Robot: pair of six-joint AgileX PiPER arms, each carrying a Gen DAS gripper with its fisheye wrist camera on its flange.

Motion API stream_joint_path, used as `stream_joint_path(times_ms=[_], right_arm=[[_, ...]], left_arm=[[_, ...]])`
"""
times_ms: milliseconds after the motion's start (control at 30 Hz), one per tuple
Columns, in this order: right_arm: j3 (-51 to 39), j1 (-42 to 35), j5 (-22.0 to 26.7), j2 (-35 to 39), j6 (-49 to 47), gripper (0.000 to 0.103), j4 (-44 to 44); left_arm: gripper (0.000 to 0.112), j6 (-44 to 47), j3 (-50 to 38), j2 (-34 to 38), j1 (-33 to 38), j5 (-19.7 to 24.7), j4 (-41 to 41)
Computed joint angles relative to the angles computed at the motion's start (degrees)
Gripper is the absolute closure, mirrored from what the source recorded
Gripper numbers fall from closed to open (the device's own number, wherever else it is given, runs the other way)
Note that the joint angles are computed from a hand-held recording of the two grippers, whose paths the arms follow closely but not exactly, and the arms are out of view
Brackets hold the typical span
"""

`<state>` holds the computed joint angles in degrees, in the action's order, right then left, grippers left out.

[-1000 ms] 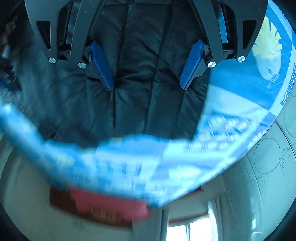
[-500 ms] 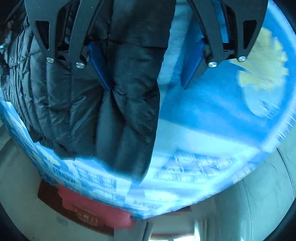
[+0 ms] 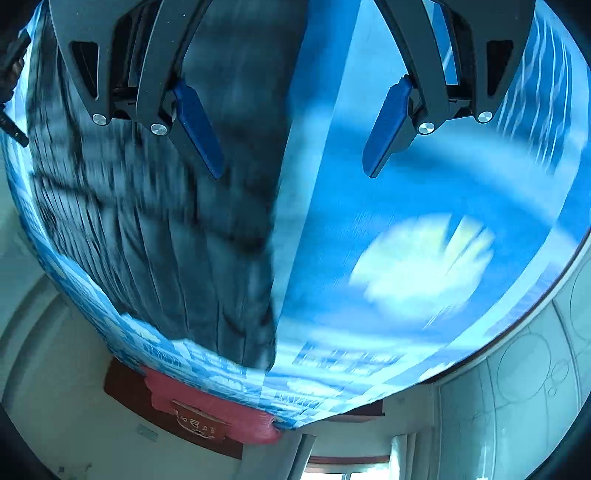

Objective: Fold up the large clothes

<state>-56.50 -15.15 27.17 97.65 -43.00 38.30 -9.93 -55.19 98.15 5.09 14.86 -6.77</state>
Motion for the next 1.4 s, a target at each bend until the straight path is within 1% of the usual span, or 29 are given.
stream_joint_path(times_ms=[67, 133, 167, 200, 233, 267, 300, 367, 400, 433, 500, 533, 567, 633, 733, 800, 833, 867, 900, 933, 1000, 1067, 1100, 1133, 1167, 1200, 1300, 1333, 1400], right_arm=[[5.56, -4.05, 0.78, -3.75, -3.54, 0.034, 1.39], [12.01, -10.02, 3.63, -8.43, -9.58, 0.034, 4.38], [14.3, -11.86, 4.46, -10.07, -11.53, 0.034, 5.18], [17.32, -14.97, 6.37, -12.56, -14.54, 0.034, 6.05], [18.8, -17.41, 7.96, -13.7, -17.21, 0.034, 6.73], [20.9, -20.1, 10.03, -15.58, -19.82, 0.034, 7.09], [22.3, -22.22, 11.62, -16.83, -22.0, 0.034, 7.59], [24.22, -25.9, 14.84, -18.38, -25.77, 0.034, 8.4], [25.58, -27.96, 16.5, -19.26, -28.08, 0.034, 8.78], [26.74, -29.65, 17.75, -19.92, -29.78, 0.034, 9.02], [28.5, -32.0, 19.6, -21.21, -31.73, 0.034, 9.14], [29.67, -33.66, 20.9, -22.23, -33.35, 0.034, 9.21], [30.27, -33.57, 21.45, -23.24, -33.2, 0.034, 9.11], [31.95, -36.74, 24.07, -25.57, -35.64, 0.034, 8.13], [32.31, -41.83, 28.95, -25.9, -38.38, 0.034, 6.46], [32.71, -45.21, 31.72, -25.88, -40.62, 0.036, 5.76], [32.93, -46.84, 32.8, -25.84, -41.83, 0.039, 5.54], [33.1, -48.12, 33.72, -25.92, -42.53, 0.044, 5.14], [33.15, -48.9, 34.42, -25.91, -42.75, 0.045, 4.92], [33.15, -49.68, 35.28, -25.8, -42.95, 0.049, 4.7], [32.89, -50.08, 36.16, -25.17, -43.11, 0.054, 4.78], [33.0, -50.38, 36.58, -25.06, -43.56, 0.06, 4.96], [33.02, -50.28, 36.71, -24.88, -43.7, 0.062, 5.11], [33.1, -50.22, 36.81, -24.81, -43.89, 0.066, 5.31], [33.35, -50.42, 36.94, -25.01, -44.23, 0.069, 5.37], [33.5, -50.55, 37.05, -25.19, -44.57, 0.07, 5.44], [32.98, -51.44, 38.24, -23.99, -45.06, 0.077, 5.64], [32.67, -51.39, 38.23, -23.25, -44.76, 0.082, 5.81], [31.99, -51.78, 38.74, -21.35, -44.42, 0.084, 5.86]], left_arm=[[0.035, 4.19, 7.63, -5.37, 0.33, -1.18, -4.83], [0.035, 12.47, 15.65, -11.57, 1.29, -1.28, -13.77], [0.035, 16.73, 19.39, -14.62, 1.91, -0.88, -18.64], [0.035, 19.38, 21.04, -15.94, 2.41, -0.36, -21.61], [0.035, 23.45, 24.42, -19.06, 3.27, 1.14, -26.3], [0.035, 25.5, 26.1, -20.84, 3.65, 1.91, -28.7], [0.035, 26.11, 28.92, -24.28, 3.65, 2.37, -29.88], [0.035, 25.52, 32.11, -28.8, 3.03, 3.65, -30.05], [0.035, 28.06, 33.68, -30.89, 3.74, 5.05, -32.72], [0.035, 28.71, 34.64, -32.45, 3.91, 5.99, -34.03], [0.035, 33.86, 36.93, -34.95, 5.31, 8.64, -40.23], [0.035, 34.76, 37.84, -36.06, 5.78, 9.16, -41.21], [0.035, 34.27, 38.83, -37.48, 5.27, 9.26, -41.18], [0.036, 34.15, 40.32, -40.13, 4.8, 10.63, -41.23], [0.036, 28.5, 41.34, -42.26, 0.31, 9.2, -37.69], [0.036, 28.66, 41.69, -42.43, -0.99, 9.04, -38.58], [0.036, 29.07, 42.2, -43.14, -1.14, 9.45, -39.35], [0.037, 29.31, 42.66, -44.01, -1.29, 10.02, -39.98], [0.037, 29.82, 43.01, -44.42, -1.37, 10.2, -40.64], [0.037, 28.68, 43.25, -44.83, -2.72, 9.59, -40.27], [0.041, 24.48, 43.34, -45.59, -5.36, 8.55, -37.35], [0.048, 22.58, 43.39, -45.83, -6.56, 7.9, -35.89], [0.051, 24.08, 43.42, -45.67, -6.24, 8.04, -37.3], [0.059, 27.52, 43.53, -45.51, -4.89, 8.94, -40.11], [0.06, 31.15, 43.68, -45.2, -3.56, 10.03, -43.45], [0.06, 32.49, 43.74, -44.83, -3.32, 10.05, -44.81], [0.062, 28.23, 43.89, -45.39, -5.8, 8.3, -41.72], [0.062, 27.37, 43.94, -45.49, -6.34, 7.91, -41.06], [0.062, 27.58, 44.3, -45.83, -6.31, 7.72, -41.63]])
